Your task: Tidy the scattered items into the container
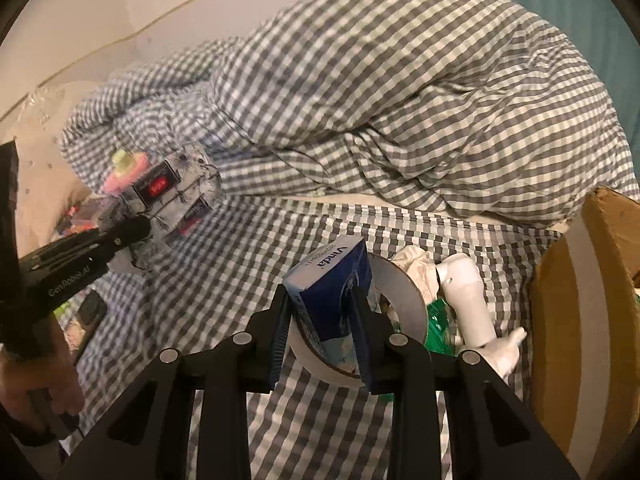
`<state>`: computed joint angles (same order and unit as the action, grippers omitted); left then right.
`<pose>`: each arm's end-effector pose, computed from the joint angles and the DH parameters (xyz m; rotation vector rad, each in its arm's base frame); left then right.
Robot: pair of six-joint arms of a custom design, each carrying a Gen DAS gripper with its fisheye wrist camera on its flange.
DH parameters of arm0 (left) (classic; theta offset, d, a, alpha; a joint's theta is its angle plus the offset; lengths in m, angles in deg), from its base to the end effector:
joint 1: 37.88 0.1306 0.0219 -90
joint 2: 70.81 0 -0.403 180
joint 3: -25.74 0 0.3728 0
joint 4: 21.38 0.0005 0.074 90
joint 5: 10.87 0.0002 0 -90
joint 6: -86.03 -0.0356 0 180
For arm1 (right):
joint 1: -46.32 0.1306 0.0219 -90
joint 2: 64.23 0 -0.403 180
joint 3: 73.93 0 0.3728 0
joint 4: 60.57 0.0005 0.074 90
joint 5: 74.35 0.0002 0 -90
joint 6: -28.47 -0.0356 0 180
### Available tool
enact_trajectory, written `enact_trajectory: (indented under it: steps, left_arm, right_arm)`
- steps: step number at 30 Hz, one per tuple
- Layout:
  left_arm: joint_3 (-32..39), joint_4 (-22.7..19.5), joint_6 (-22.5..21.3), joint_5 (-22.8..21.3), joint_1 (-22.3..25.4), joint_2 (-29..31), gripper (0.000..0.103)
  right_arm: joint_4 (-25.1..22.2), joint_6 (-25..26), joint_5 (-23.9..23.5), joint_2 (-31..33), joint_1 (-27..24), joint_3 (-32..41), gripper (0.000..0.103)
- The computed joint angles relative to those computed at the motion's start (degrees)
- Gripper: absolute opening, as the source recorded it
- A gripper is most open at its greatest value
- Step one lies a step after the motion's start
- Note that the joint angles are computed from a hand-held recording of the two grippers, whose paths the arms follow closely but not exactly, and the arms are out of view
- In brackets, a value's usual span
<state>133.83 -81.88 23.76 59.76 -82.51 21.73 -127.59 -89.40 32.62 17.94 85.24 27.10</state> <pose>0.3459 -0.3256 0.5570 0.1775 2.3061 -0.2470 0.3116 0.2376 0.5697 -0.0936 2.3715 0.2034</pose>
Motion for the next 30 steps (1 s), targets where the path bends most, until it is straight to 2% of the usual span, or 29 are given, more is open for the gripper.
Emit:
enact_trajectory:
  steps: [8, 16, 23, 30]
  left_arm:
    - [2.7, -2.2, 0.8, -2.7, -4.2, -1.0, 0.023]
    - [7.6, -4.5, 1.2, -6.5, -8.8, -0.9, 0.023]
    - [13.5, -6.5, 0.6, -10.3, -13.2, -0.2, 0.023]
    - [20.3, -8.2, 0.0, -14.6, -18.4, 1.4, 0.023]
  right_arm:
    - [-2.7, -1.9, 2.8, -3.8, 2.9, -0.4, 0.029]
    - [-6.1, -2.8, 7.7, -7.3, 5.5, 2.9, 0.029]
    - [-9.8, -4.0, 14.7, -10.0, 9.8, 6.8, 0.029]
    - [-16.5, -7.0, 24.3, -11.9, 16.1, 11.9, 0.029]
